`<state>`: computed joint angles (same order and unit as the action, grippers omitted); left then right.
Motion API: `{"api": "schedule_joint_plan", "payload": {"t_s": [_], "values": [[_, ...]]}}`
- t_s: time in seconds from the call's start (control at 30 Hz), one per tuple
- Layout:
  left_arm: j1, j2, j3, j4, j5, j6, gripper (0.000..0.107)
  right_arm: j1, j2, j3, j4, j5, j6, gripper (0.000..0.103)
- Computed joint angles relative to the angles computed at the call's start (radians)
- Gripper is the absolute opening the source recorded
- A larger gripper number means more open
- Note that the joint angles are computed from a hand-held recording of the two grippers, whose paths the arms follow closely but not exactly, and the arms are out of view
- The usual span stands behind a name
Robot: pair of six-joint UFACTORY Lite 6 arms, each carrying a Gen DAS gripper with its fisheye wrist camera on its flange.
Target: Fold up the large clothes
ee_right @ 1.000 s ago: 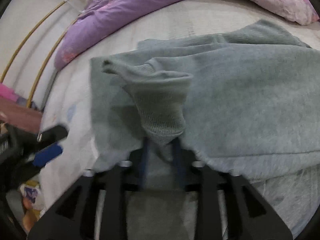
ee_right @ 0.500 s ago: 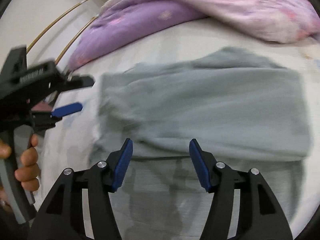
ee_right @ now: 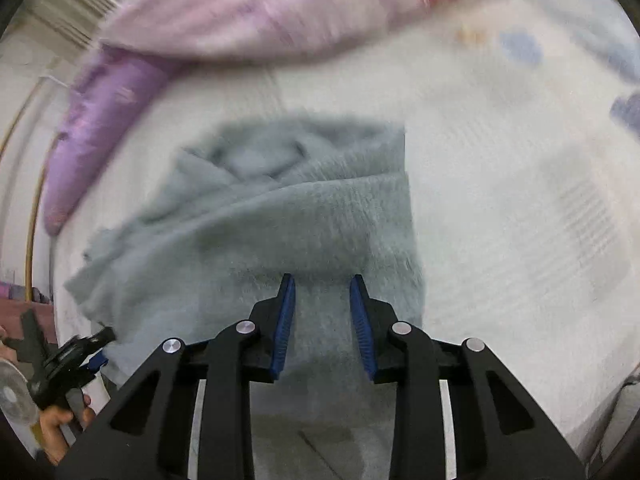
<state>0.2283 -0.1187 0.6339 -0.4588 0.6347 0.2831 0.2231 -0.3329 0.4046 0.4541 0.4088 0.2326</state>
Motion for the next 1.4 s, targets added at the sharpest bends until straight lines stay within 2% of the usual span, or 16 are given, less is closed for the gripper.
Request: {"api": "schedule_joint_plan", "payload": {"t_s": [0.07,0.1,0.2,0.27,0.37,0.43,0.5,0.63,0.7,0.8,0.9,1.03,1.17,1.4], "values": [[-0.114,-0.008,0.002,0.148,-0.05,-0.118,0.072,0.019,0.11,0.008,0.037,-0.066,-0.038,0.026],[-0.156,-0.008,0.001,0.208,-0.071,-0.186,0.074,0.037,0.129,0.014,-0.007,-0.088,0.003,0.026],[-0.149,0.01,0.023,0.189,-0.05,-0.188,0.074,0.026,0.119,0.026,-0.012,-0.051,0.013,0.027],[-0.09,-0.011,0.051,0.107,0.028,-0.088,0.075,-0.012,0.094,0.036,0.027,0.008,-0.044,0.028],[0.061,-0.002,0.153,-0.097,0.23,0.168,0.075,-0.106,0.028,0.065,0.106,0.147,-0.147,0.032],[0.113,0.034,0.265,-0.118,0.282,0.228,0.08,-0.144,0.004,0.117,0.055,0.228,-0.128,0.036],[0.135,0.106,0.374,-0.12,0.279,0.245,0.087,-0.206,0.007,0.183,0.075,0.293,-0.197,0.039],[0.093,0.389,0.645,0.027,0.213,0.12,0.088,-0.25,0.131,0.338,-0.06,0.311,-0.132,0.044],[0.058,0.51,0.756,0.11,0.233,0.037,0.088,-0.291,0.258,0.442,-0.11,0.311,-0.128,0.048],[0.038,0.646,0.885,0.222,0.247,-0.029,0.088,-0.322,0.406,0.541,-0.158,0.319,-0.114,0.049],[0.015,0.78,0.987,0.264,0.336,-0.053,0.088,-0.341,0.524,0.618,-0.154,0.338,-0.131,0.049],[0.021,0.867,1.053,0.315,0.352,-0.101,0.088,-0.361,0.666,0.705,-0.088,0.401,-0.197,0.049],[0.022,0.9,1.091,0.339,0.356,-0.075,0.089,-0.341,0.736,0.752,-0.203,0.421,-0.109,0.05],[-0.025,0.921,1.11,0.38,0.331,-0.127,0.089,-0.332,0.808,0.813,-0.155,0.445,-0.175,0.05]]}}
